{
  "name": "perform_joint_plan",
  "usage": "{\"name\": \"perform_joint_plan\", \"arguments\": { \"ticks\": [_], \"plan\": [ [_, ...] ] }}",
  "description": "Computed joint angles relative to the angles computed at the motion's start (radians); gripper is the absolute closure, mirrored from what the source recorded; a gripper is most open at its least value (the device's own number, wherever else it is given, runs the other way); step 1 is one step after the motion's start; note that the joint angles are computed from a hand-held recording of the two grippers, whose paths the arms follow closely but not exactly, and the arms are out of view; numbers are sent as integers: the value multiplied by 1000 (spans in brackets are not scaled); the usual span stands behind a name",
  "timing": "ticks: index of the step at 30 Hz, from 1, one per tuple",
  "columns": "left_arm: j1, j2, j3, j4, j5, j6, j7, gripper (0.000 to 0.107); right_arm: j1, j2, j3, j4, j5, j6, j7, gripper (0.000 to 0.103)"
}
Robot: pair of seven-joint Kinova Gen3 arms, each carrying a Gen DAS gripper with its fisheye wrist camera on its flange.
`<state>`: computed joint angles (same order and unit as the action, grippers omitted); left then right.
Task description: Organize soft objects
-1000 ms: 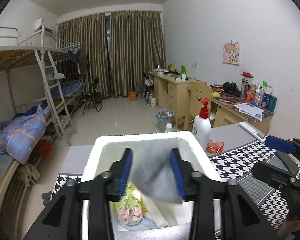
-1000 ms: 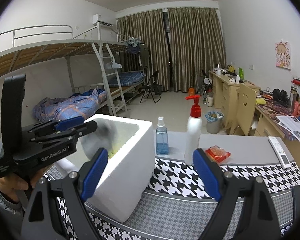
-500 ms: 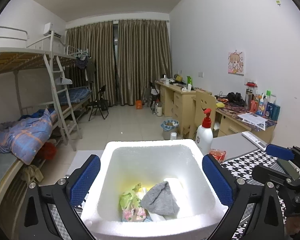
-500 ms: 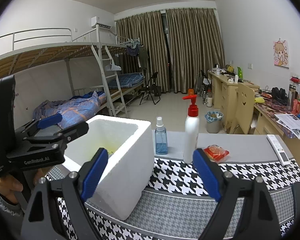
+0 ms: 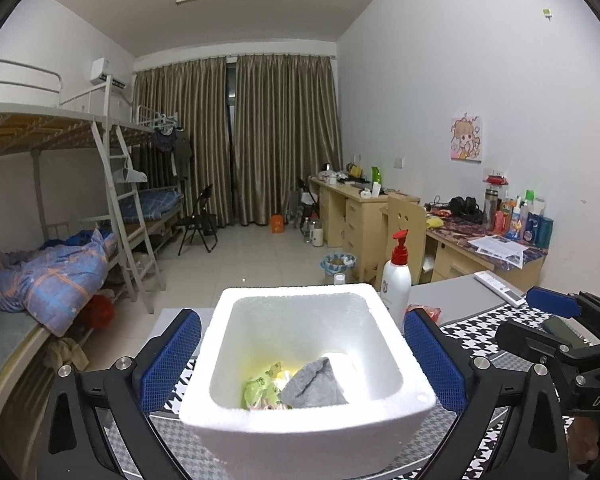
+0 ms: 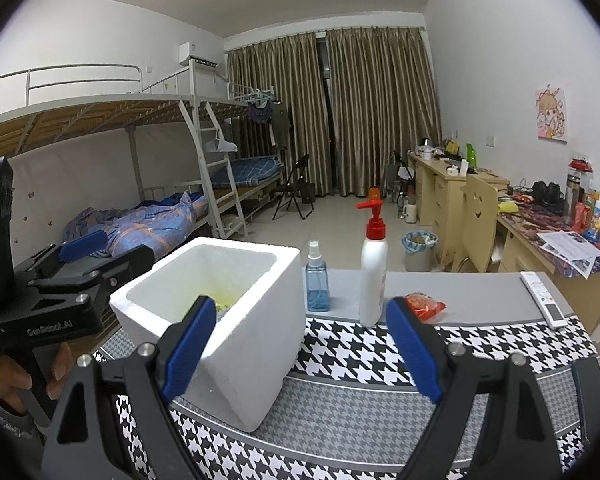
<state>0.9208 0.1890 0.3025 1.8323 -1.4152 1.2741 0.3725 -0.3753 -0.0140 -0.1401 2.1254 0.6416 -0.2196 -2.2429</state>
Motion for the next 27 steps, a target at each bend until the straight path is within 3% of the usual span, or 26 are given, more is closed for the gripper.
{"name": "perform_joint_plan", "arguments": {
  "ticks": [13, 18, 21, 27],
  "plan": [
    [82, 16, 26, -5, 5, 114, 37, 6, -52, -72, 41, 69, -81, -23, 88, 13],
    [105, 20, 31, -1, 5, 142, 52, 6, -46, -92, 26, 104, -181, -48, 191, 13],
    [122, 24, 34, 3, -1, 164, 75, 6, -68, -103, 50, 125, -170, -72, 183, 13],
    [146, 37, 36, 6, 1, 203, 110, 6, -51, -115, 13, 162, -289, -105, 301, 13]
  ]
}}
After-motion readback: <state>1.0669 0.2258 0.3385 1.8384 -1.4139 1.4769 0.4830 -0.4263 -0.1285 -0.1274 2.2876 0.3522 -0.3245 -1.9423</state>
